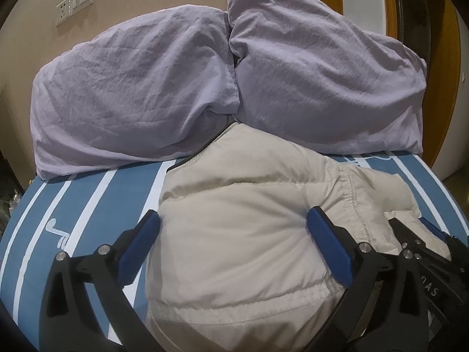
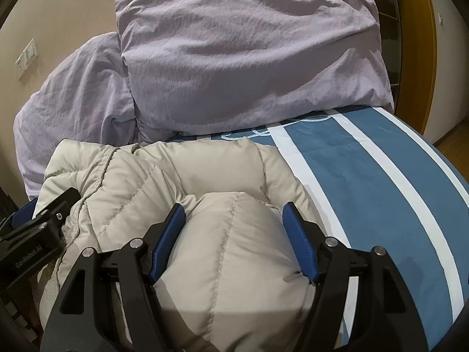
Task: Fold large clothes
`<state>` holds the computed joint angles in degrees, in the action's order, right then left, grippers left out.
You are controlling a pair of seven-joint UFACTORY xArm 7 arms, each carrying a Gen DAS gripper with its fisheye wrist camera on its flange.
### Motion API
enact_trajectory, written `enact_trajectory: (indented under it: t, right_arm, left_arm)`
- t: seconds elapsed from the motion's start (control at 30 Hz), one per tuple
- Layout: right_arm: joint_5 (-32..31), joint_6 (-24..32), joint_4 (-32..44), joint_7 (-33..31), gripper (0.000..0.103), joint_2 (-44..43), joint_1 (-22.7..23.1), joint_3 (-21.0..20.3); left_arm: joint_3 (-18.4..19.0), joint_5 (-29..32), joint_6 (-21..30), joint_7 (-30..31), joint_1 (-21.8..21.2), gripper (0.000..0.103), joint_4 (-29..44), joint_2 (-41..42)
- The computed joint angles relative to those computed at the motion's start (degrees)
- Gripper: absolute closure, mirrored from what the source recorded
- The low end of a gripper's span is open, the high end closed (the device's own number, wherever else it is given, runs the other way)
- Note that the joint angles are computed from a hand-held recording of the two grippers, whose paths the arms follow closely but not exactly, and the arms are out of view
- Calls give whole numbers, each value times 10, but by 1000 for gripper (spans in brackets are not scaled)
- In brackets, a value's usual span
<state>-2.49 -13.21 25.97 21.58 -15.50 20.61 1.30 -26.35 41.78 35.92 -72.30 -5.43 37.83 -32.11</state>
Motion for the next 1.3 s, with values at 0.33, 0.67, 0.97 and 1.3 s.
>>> enact_trajectory:
  t: [0.33,0.67,0.97,1.3]
  right_arm:
    - [-7,-13,0,12,32,7,8,-9]
    - [-27,-23,-4,27,31,8,10,-17]
    - [-33,-26,-7,36,28,7,6,-17]
    - [-43,-31,-9,46,26,8,8,-24]
  left_arm:
    - [2,6,-2,-5,0,2,-2,3]
    - [1,10,-3,-9,1,2,-3,3]
    - [1,10,-2,-10,0,2,-3,2]
    - [1,11,-1,-10,0,2,-3,2]
